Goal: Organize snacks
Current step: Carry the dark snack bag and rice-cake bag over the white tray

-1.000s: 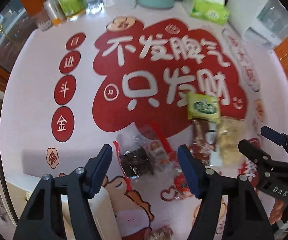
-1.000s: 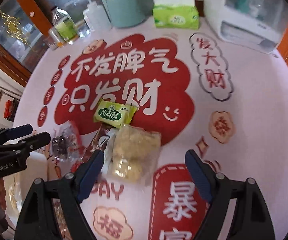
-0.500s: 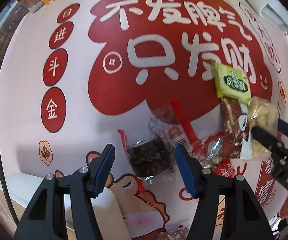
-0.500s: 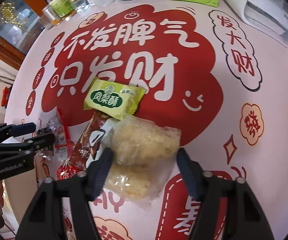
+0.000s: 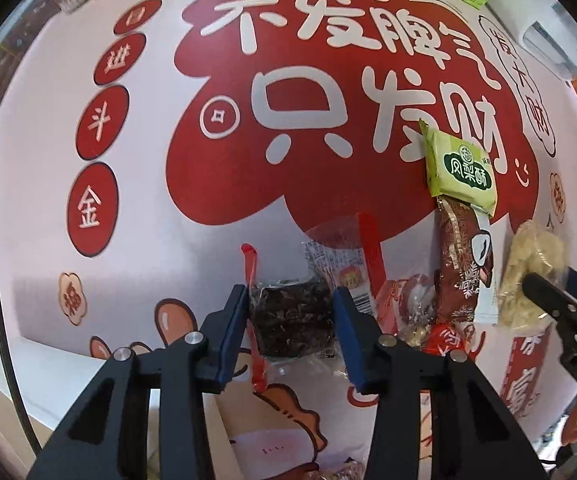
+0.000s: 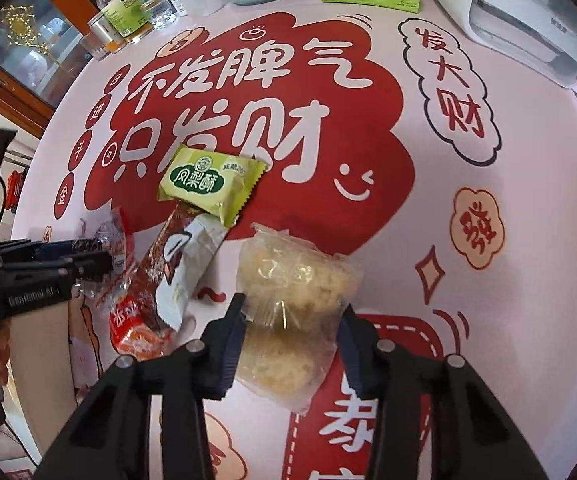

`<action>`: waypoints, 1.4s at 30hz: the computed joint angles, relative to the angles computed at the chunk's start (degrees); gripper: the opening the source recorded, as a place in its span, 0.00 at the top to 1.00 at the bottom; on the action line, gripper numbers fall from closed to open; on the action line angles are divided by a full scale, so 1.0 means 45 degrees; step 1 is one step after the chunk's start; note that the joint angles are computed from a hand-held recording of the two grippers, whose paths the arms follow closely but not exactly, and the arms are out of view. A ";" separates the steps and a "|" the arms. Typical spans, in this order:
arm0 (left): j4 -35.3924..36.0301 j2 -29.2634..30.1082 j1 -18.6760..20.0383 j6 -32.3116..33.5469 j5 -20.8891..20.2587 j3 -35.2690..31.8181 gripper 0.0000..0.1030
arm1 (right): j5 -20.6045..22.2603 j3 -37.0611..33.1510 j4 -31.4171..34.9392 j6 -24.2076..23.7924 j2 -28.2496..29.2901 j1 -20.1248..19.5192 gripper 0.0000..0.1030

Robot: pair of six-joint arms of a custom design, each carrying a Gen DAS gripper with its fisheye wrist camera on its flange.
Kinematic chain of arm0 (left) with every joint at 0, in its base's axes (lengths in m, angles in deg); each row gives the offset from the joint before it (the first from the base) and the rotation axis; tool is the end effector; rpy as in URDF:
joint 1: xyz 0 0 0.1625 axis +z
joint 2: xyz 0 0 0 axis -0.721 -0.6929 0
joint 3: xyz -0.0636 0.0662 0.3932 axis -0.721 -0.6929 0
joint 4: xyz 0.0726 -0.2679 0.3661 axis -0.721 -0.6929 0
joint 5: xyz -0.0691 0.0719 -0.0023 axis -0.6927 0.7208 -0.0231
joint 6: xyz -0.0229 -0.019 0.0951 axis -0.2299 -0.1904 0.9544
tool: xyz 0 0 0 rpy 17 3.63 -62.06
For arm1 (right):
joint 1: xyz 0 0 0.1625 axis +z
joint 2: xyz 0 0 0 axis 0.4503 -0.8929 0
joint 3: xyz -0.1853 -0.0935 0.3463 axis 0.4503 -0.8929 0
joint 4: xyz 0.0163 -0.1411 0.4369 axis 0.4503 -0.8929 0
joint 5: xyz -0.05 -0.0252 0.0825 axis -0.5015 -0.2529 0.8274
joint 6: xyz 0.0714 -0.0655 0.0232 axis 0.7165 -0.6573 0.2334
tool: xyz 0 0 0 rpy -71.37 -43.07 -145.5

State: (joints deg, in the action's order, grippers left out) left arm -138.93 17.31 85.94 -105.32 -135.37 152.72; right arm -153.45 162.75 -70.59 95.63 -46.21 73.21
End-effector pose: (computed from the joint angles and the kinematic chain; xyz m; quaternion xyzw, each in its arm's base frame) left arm -0.3038 -0.4861 0.0640 0.2128 0.9109 0.0555 0.3491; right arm 0.1345 -0.3562 0.2537 -0.1052 -0.9340 0.1624 0.3004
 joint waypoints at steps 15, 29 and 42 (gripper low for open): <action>-0.0192 -0.1964 -0.1726 0.0041 -0.0370 0.0528 0.60 | -0.0369 -0.0073 0.0645 0.1126 -0.1345 0.2168 0.64; 0.1420 -0.6893 -0.4364 -0.0346 0.0345 0.2191 0.60 | -0.1189 -0.1015 0.1787 0.4066 -0.0365 0.6510 0.64; 0.6546 -1.2093 -0.6399 -0.3595 0.2134 0.3335 0.60 | -0.0668 -0.2699 0.1202 0.4987 0.3270 0.9261 0.64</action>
